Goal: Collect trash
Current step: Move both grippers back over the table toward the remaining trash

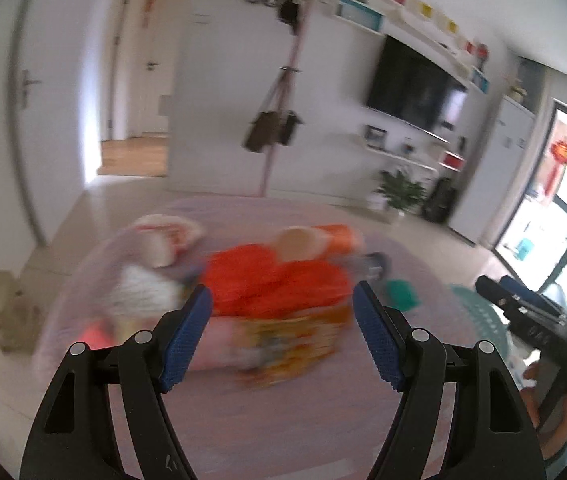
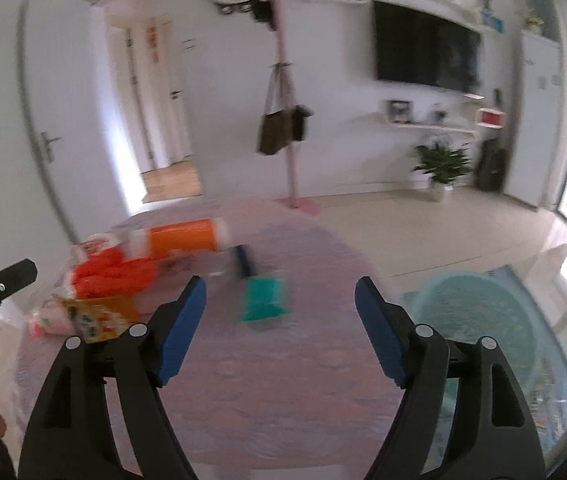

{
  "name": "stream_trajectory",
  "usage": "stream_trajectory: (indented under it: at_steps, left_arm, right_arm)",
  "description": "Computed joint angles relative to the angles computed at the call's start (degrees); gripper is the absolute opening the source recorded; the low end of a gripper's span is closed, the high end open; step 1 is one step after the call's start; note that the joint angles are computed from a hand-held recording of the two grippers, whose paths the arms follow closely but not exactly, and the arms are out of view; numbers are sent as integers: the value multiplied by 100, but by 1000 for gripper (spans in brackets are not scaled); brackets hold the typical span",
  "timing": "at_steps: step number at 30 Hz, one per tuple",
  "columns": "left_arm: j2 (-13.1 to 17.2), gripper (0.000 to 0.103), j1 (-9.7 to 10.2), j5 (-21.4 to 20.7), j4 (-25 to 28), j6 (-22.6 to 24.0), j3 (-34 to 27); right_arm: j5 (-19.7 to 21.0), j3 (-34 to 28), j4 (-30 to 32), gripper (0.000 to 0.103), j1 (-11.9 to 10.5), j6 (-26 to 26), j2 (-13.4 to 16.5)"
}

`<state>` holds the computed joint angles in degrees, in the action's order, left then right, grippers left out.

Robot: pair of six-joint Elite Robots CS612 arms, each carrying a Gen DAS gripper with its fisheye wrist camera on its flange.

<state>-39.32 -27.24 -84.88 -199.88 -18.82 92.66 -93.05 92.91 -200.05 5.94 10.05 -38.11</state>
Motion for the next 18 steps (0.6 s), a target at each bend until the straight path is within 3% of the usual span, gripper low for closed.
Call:
stream_trajectory:
  at_steps: [3, 6, 9, 14, 18]
  left_arm:
    - [-37, 72, 185, 151, 204, -53, 84]
    - [51, 72, 350, 156, 449, -51, -44]
    - [195, 72, 478, -67, 803, -18, -294]
    - [452, 67, 661, -784, 1378, 213, -726]
    - [448, 66, 668, -954, 1534, 349, -705]
  right_arm:
    - [195, -249, 282, 73, 94, -45, 100]
    - [48, -564, 548, 73, 193, -74, 252]
    - [8, -696, 847, 72, 176, 70, 302]
    - [42, -626, 952, 72, 76, 196, 280]
    - [24, -593, 1024, 72, 14, 207, 271]
